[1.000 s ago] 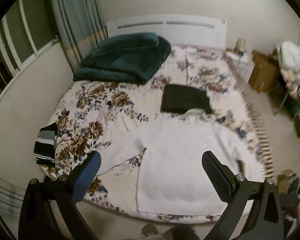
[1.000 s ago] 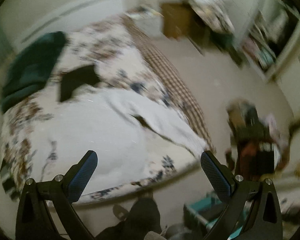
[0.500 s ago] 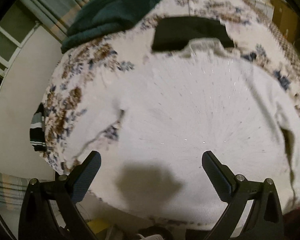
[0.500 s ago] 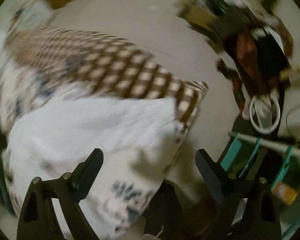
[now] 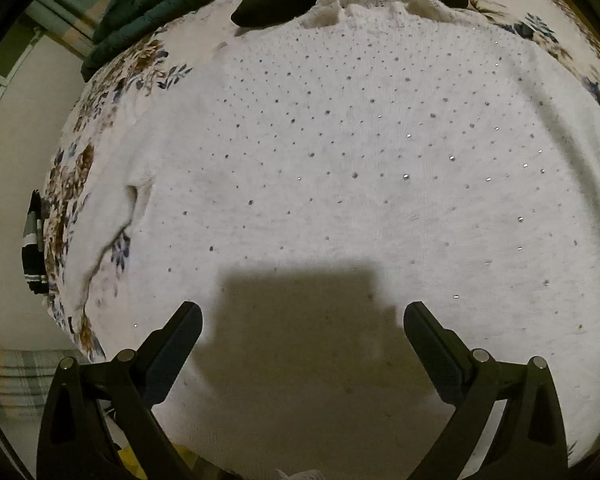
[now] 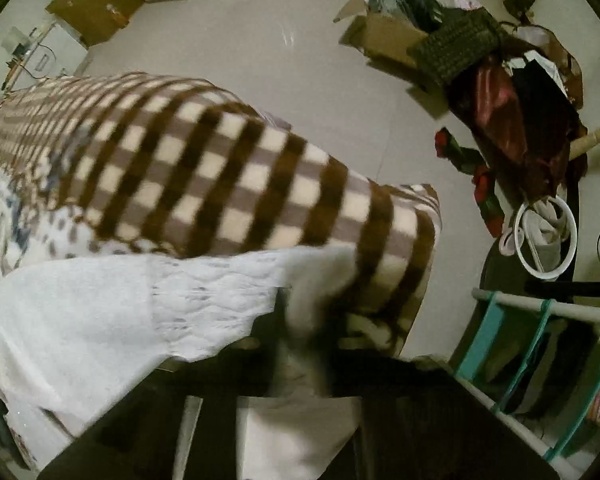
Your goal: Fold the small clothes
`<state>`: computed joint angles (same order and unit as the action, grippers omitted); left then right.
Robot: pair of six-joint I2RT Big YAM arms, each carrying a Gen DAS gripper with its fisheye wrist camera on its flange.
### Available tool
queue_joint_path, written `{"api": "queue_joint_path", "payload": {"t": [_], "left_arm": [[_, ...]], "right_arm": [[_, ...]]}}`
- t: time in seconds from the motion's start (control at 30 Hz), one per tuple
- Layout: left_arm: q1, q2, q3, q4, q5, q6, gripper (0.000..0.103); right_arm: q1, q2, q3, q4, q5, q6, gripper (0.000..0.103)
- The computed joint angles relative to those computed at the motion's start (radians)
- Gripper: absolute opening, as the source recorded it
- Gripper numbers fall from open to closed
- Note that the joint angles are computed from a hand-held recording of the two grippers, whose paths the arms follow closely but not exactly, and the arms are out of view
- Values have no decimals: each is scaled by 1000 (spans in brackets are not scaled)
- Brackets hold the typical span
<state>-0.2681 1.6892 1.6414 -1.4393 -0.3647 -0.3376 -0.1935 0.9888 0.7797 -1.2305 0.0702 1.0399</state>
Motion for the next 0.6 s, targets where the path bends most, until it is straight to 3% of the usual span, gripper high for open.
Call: {"api": "queue_joint_path", "payload": {"t": [0.13, 0.3, 0.43, 0.6], "left_arm": [[38, -28, -24, 22, 15, 20, 103], [117, -63, -42, 33, 48, 35, 103], [193, -95, -61, 56, 67, 66, 103], [284, -122, -94, 100, 61, 114, 103]], "right_arm": [[32, -40, 92, -64, 50, 49, 7], [101, -6, 351, -138, 95, 65, 7], [235, 138, 631, -171, 117, 54, 7], [455, 458, 992, -154, 83, 33, 7]]}}
